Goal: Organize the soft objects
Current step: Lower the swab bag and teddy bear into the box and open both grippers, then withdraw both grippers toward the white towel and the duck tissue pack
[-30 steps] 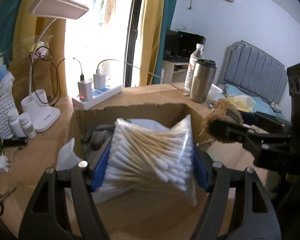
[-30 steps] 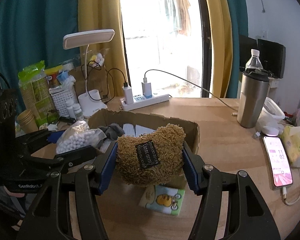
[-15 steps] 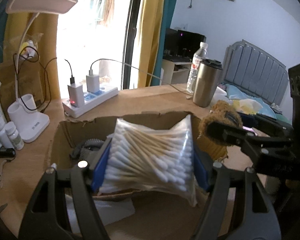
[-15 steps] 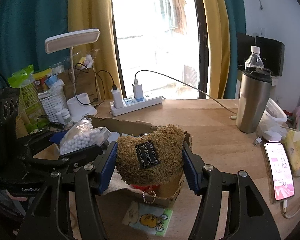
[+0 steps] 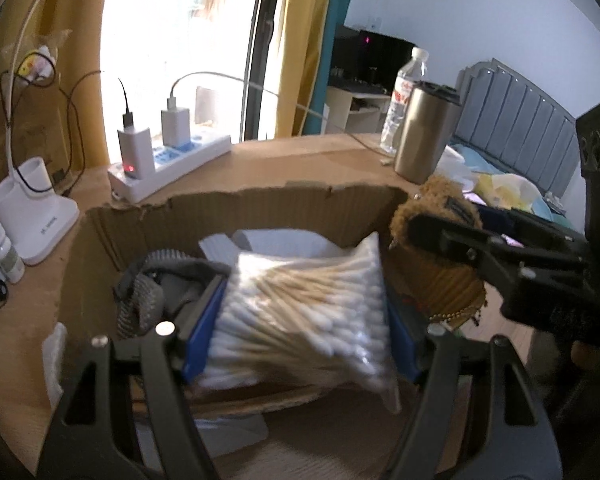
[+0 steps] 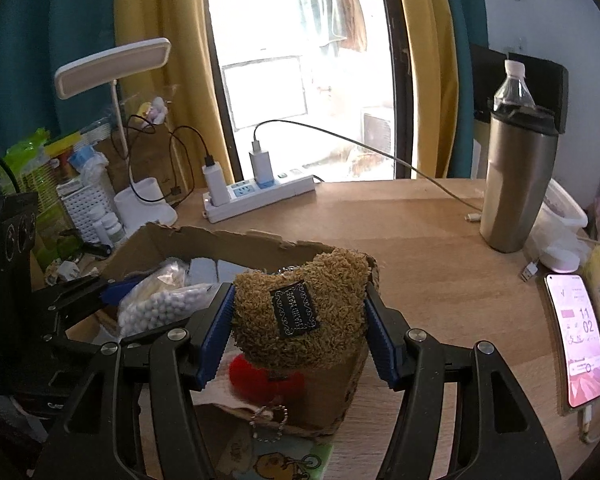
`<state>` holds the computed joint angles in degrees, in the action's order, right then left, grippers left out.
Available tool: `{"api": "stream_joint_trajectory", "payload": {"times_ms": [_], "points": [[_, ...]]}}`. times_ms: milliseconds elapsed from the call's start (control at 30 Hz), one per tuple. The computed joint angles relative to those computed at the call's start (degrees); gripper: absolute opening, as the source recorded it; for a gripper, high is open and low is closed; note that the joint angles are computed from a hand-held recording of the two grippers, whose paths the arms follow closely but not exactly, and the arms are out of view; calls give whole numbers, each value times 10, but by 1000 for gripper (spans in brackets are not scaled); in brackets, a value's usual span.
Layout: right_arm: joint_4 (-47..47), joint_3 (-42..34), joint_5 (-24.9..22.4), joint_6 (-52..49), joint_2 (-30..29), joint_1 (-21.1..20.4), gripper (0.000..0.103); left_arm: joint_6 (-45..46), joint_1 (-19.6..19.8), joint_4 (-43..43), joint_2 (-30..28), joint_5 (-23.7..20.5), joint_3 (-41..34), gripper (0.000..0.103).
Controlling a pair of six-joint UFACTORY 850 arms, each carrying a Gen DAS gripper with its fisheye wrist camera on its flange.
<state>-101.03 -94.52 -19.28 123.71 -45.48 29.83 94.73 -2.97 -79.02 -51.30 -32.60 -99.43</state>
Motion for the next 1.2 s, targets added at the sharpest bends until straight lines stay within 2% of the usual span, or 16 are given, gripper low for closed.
{"api": "stream_joint_trajectory", "payload": {"times_ms": [100, 167, 267, 367, 433, 533, 833, 1200], "points": [[-4, -1, 3, 7, -2, -3, 64, -11, 0, 10, -4, -5, -5, 75], [2, -5, 4, 0, -5, -4, 64, -16, 1, 13, -6, -11, -7, 80], [14, -7, 2, -14, -6, -3, 68, -9, 1, 5, -1, -8, 0, 83], [45, -13, 4, -44, -8, -2, 71, 7, 2, -9, 7, 0, 13, 91], [46, -12, 2, -47, -7, -1, 77, 13, 2, -16, 11, 5, 20, 91], [45, -6, -8, -49, -3, 2, 79, 36, 4, -42, 23, 15, 38, 91], [3, 41, -37, 5, 34, 17, 80, 113, 17, -115, 62, 3, 93, 92], [13, 85, -74, 12, 69, 39, 80, 170, 38, -164, 105, -23, 152, 92]]}}
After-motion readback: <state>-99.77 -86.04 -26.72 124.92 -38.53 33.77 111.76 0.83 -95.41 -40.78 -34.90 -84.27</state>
